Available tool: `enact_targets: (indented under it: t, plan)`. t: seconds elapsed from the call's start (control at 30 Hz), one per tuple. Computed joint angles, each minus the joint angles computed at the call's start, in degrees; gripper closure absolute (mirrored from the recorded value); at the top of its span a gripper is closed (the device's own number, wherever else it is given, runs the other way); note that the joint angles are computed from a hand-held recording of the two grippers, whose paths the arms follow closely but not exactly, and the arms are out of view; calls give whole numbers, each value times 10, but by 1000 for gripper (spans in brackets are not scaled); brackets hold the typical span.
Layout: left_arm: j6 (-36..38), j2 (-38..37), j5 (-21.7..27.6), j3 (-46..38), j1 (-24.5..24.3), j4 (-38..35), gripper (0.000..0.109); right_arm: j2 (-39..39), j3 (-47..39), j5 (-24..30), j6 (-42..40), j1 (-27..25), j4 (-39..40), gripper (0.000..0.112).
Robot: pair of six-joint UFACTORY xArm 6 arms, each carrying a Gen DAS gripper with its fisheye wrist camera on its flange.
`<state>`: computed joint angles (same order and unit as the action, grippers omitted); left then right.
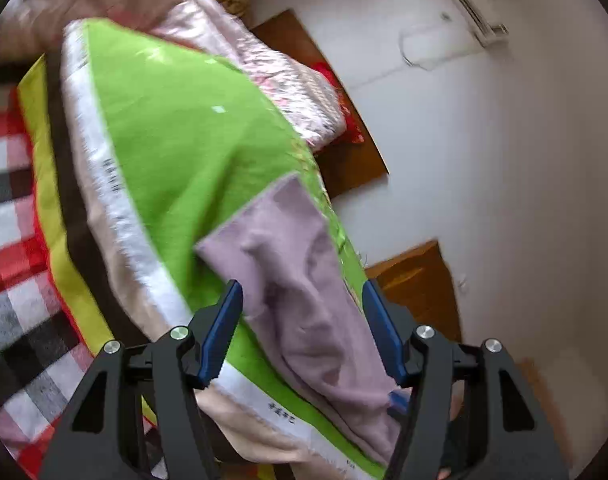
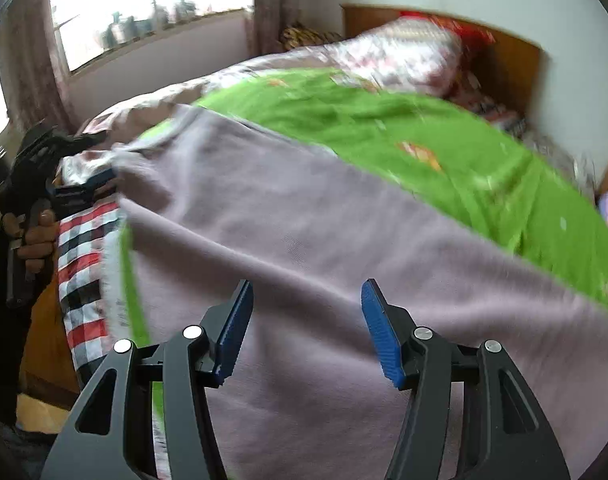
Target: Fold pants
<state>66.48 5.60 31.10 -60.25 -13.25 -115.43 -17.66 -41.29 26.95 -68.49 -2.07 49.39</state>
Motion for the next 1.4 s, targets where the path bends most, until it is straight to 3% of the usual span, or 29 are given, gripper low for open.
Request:
enact_targets:
  t: [0.07,0.17,0.3,0.47,0.53,0.67,0.7,0.73,0.77,0.8,0.83,0.87,0.97,1.03,1.17,1.23,1.27,1.33,1.4]
  plan:
    - [13,3,-28,-18,-17,14,48,-3,-12,-12,-31,24,3,55]
    - [-29,24,-52,-50,-26,49,48,62,-102,22,-21,43,-28,57]
    - [-24,35,-57,-55,-23,25,48,220,-304,130,-14,47,-52,61]
    - [30,32,-11,-27,-9,-70,48,381,-506,251,49,67,-126,72]
    - [54,31,-14,-29,-13,-90,48,416,-545,268,55,75,-140,76]
    - [38,44,-68,-56,-31,-56,48,455,-593,312,33,79,-119,78]
    - [37,47,-75,-63,-34,-49,49,457,-592,309,21,82,-115,84]
    - [34,52,-100,-74,-41,-36,51,461,-595,310,13,83,-113,89]
    - [19,59,-119,-85,-48,-7,65,462,-594,309,7,85,-115,99]
    - [-3,64,-141,-94,-57,25,88,454,-579,287,-7,89,-116,104]
    - [-29,72,-188,-107,-72,67,97,443,-567,273,-24,89,-107,108]
    - [-40,74,-210,-113,-80,85,102,431,-558,267,-42,87,-89,108]
    - [5,60,-245,-128,-96,60,102,412,-569,290,-54,71,-60,108]
    - [-50,58,-227,-130,-92,100,102,431,-603,300,-25,67,-71,108]
    - [-290,106,-250,-128,-94,302,102,493,-649,309,36,82,-136,108]
    - [-361,119,-242,-117,-86,335,93,499,-630,272,40,92,-152,107]
    - [-361,123,-246,-115,-84,322,84,498,-622,255,38,93,-147,105]
    - [-290,116,-240,-114,-77,236,75,501,-630,261,52,88,-135,97]
    - [-264,100,-300,-105,-87,198,40,484,-607,218,73,91,-151,64]
